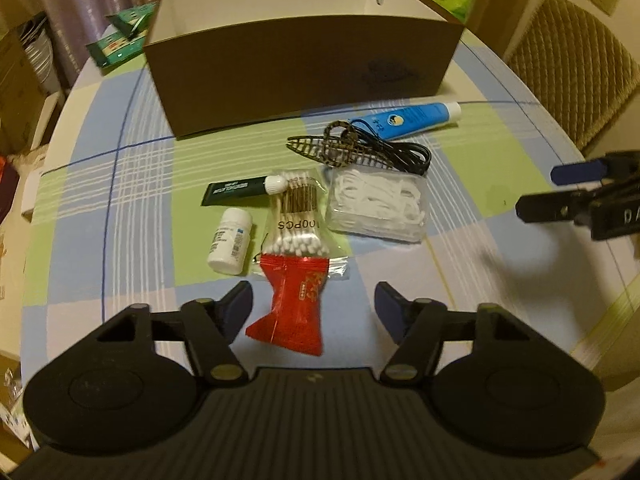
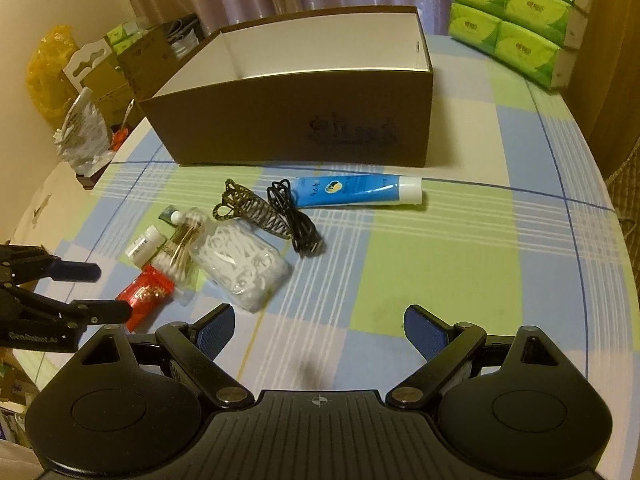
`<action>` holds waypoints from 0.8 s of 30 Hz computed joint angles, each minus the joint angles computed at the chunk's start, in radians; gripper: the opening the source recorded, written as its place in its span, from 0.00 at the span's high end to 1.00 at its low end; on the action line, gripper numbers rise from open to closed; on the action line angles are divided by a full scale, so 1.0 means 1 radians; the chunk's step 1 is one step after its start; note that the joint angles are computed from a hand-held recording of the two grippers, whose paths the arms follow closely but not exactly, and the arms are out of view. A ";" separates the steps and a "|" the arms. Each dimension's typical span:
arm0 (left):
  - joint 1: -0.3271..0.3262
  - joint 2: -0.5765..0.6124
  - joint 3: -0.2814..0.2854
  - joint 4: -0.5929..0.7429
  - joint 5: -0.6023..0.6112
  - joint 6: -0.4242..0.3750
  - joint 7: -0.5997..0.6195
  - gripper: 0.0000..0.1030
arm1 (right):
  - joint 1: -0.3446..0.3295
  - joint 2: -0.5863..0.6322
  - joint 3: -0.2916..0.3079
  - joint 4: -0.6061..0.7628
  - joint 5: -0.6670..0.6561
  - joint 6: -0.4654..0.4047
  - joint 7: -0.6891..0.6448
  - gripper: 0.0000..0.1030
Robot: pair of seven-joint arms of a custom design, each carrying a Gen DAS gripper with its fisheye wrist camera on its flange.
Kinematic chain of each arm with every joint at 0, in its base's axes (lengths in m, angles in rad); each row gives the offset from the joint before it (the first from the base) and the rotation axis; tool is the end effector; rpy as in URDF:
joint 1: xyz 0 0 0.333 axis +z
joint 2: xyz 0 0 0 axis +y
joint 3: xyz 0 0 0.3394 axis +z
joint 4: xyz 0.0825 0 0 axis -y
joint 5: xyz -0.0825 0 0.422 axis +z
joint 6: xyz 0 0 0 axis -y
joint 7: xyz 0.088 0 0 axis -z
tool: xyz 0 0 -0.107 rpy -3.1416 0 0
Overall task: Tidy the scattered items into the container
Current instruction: 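Grasp the red snack packet with the left tool while the right tool grasps the black cable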
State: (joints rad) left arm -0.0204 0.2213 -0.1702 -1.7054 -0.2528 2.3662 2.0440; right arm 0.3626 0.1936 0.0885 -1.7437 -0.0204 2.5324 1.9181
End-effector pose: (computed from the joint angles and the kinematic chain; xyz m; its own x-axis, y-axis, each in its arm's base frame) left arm 0.6925 -0.1267 0.5194 -0.5002 -0.8639 0.0585 -0.7732 0.4152 -0.4794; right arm 0.6341 0.3023 0.5372 0.1620 -0.9685 -0.1891 -0.8481 -0.0387 -0.5284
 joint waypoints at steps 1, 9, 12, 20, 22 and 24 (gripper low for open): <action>-0.002 0.007 0.001 0.006 0.007 -0.003 -0.001 0.45 | 0.000 0.001 -0.001 0.001 -0.001 -0.002 0.003 0.13; -0.005 0.069 0.001 0.050 0.055 -0.029 -0.009 0.63 | -0.002 0.005 -0.006 0.002 -0.004 -0.017 0.027 0.13; -0.005 0.085 0.000 0.058 0.065 -0.034 -0.010 0.65 | -0.002 0.008 -0.005 0.004 -0.007 -0.022 0.030 0.13; 0.007 0.098 -0.011 0.052 0.052 -0.014 0.023 0.75 | -0.002 0.022 -0.004 0.019 -0.006 -0.027 0.026 0.13; 0.012 0.095 -0.013 0.048 0.041 -0.014 0.036 0.76 | -0.003 0.030 -0.003 0.026 -0.001 -0.024 0.018 0.13; 0.018 0.090 -0.013 0.047 0.026 -0.024 0.043 0.78 | -0.005 0.039 -0.001 0.033 0.006 -0.017 0.002 0.13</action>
